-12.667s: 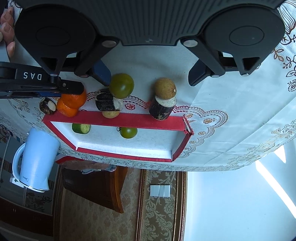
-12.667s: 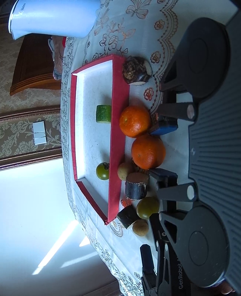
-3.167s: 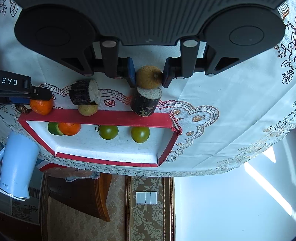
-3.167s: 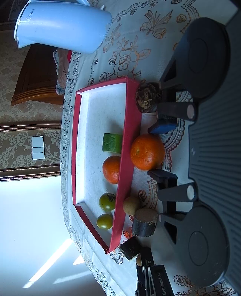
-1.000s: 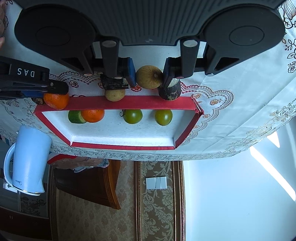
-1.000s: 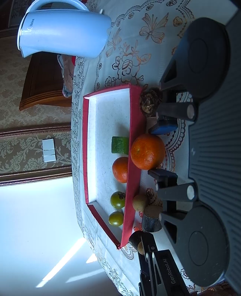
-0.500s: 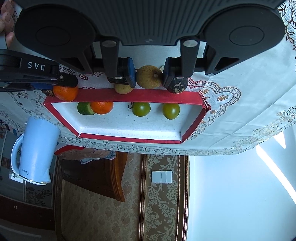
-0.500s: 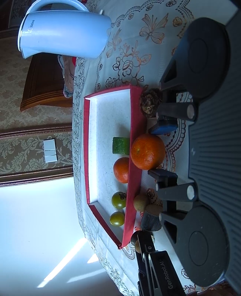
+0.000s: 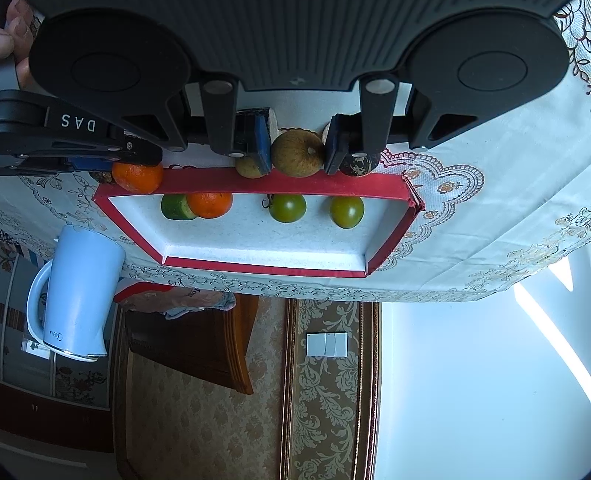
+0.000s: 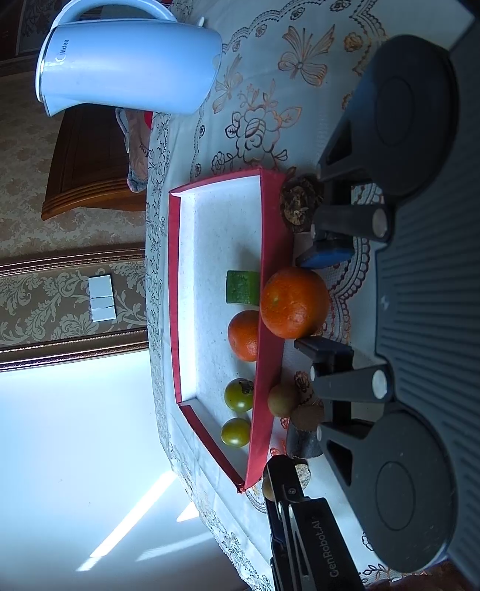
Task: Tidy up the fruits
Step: 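Carry the tangerine in the right gripper and the kiwi in the left gripper over the tray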
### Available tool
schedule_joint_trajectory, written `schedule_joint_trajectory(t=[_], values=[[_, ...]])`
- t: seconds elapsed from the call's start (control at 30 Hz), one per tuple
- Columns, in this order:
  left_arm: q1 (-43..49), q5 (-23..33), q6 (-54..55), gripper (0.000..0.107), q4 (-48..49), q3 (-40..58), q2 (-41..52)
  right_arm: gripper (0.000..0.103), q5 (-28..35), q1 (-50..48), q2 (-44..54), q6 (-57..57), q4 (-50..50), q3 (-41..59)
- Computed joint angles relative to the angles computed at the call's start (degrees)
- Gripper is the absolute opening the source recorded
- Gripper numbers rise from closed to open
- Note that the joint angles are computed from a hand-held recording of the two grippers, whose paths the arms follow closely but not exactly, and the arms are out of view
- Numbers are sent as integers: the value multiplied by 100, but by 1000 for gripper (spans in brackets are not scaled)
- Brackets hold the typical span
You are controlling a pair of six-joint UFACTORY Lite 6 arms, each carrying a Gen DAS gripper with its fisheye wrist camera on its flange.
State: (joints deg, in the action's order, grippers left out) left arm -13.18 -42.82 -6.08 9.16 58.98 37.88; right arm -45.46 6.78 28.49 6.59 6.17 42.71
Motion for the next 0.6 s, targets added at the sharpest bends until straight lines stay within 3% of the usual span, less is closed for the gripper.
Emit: schedule_joint_trajectory(t=[0.6], values=[[-432,665,497,30,-640,847,231,38,249,2,-242,-75,-152,43]])
